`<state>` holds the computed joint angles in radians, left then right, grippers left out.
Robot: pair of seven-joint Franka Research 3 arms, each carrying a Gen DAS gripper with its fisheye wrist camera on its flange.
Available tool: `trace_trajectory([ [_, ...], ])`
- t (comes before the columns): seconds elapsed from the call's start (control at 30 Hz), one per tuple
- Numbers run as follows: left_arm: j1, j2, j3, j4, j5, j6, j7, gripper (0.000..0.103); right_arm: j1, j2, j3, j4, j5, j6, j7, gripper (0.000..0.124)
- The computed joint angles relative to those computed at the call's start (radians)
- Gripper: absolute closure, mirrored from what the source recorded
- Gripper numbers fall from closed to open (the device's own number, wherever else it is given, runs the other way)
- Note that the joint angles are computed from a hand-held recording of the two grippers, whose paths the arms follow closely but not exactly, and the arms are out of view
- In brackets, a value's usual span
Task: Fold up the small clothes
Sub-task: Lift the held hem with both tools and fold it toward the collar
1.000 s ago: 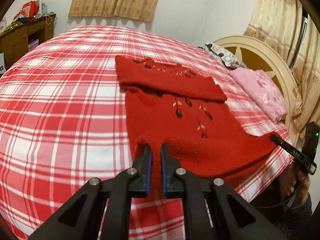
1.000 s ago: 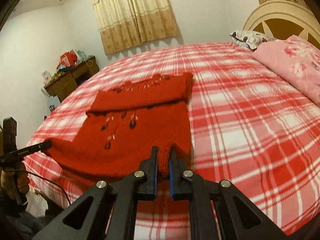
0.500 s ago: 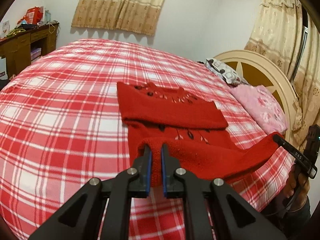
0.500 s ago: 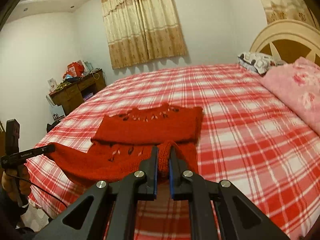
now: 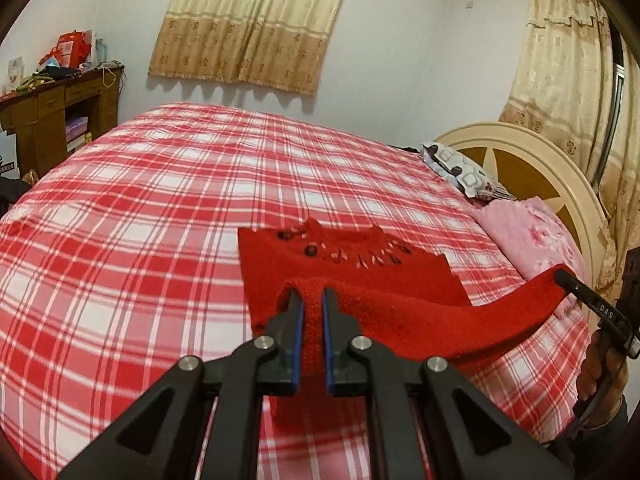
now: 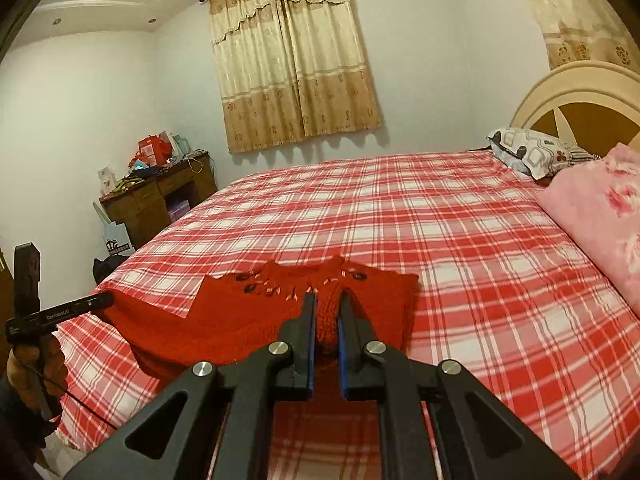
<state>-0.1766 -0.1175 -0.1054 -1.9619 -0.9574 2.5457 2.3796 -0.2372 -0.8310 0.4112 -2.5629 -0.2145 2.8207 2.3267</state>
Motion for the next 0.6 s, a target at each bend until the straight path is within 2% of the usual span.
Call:
trace_trajectory([
  [0.33, 0.031, 0.170, -0.063, 0.203, 0.077, 0.042, -0.073, 0.094, -0.114, 0.182, 0.020, 0.161, -0.087, 0.029, 0.002, 0.116],
  [0.5, 0.047, 0.263, -0.112, 0.276, 0.197, 0.089, -0.127, 0.094, -0.134, 0.290, 0.007, 0.232, -0.148, 0.012, 0.033, 0.116],
  [0.6, 0.054, 0.337, -0.134, 0.344, 0.289, 0.079, -0.200, 0.094, -0.127, 0.363, -0.013, 0.281, -0.192, -0.013, 0.047, 0.116],
])
